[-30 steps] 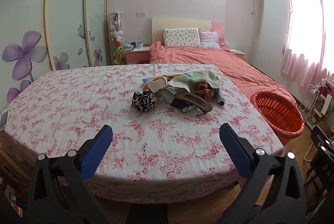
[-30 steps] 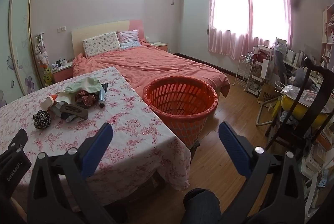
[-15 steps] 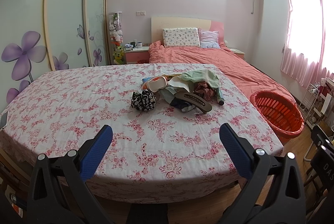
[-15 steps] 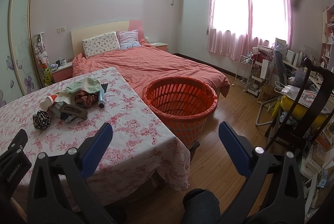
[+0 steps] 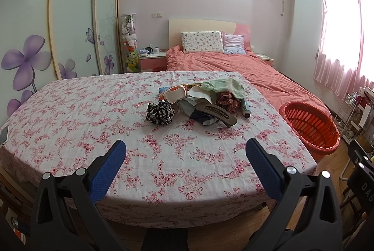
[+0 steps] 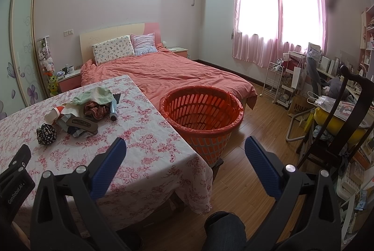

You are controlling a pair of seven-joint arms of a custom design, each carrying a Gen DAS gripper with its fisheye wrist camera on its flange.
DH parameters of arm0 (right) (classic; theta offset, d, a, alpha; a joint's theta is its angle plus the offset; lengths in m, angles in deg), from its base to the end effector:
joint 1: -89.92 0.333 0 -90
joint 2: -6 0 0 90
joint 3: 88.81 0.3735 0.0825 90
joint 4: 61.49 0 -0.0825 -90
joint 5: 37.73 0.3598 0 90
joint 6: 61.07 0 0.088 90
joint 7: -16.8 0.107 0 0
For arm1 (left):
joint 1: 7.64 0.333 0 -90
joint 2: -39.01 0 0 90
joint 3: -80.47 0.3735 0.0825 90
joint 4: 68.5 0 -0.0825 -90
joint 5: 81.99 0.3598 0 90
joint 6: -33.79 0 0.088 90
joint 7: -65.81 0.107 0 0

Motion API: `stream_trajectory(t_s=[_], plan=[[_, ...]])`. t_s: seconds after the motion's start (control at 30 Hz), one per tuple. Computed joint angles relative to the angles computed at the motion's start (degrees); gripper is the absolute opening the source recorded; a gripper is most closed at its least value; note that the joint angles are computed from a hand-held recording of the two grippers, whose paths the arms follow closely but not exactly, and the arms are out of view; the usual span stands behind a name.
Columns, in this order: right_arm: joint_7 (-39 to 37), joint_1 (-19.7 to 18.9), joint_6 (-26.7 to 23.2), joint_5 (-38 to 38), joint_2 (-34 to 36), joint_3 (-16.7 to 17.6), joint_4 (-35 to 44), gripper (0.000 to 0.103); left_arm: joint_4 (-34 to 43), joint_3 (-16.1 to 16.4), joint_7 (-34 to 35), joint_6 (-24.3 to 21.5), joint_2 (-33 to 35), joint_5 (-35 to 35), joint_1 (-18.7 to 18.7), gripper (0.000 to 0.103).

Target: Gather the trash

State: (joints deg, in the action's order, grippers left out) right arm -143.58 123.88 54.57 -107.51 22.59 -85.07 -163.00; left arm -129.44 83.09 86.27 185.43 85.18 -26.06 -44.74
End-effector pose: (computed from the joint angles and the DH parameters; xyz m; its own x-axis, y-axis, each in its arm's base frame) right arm 0.5452 0.3461 0.4931 -0.6019 -0.7985 -0.0078 -0.3906 0.3029 -0.8693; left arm 0.6612 -0.5008 0.4790 -0.1194 -0.9928 0.0050 -0.4965 0.0553 -0.8663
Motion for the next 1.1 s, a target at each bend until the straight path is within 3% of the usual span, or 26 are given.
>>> stream_trajectory(t_s=[1.1], plan=[[0.0, -0.1, 0.1, 0.0, 0.0, 0.0, -0.2, 0.099, 1.1, 0.0, 0.6, -0.5, 0.8, -0.6, -0.2, 0.101]])
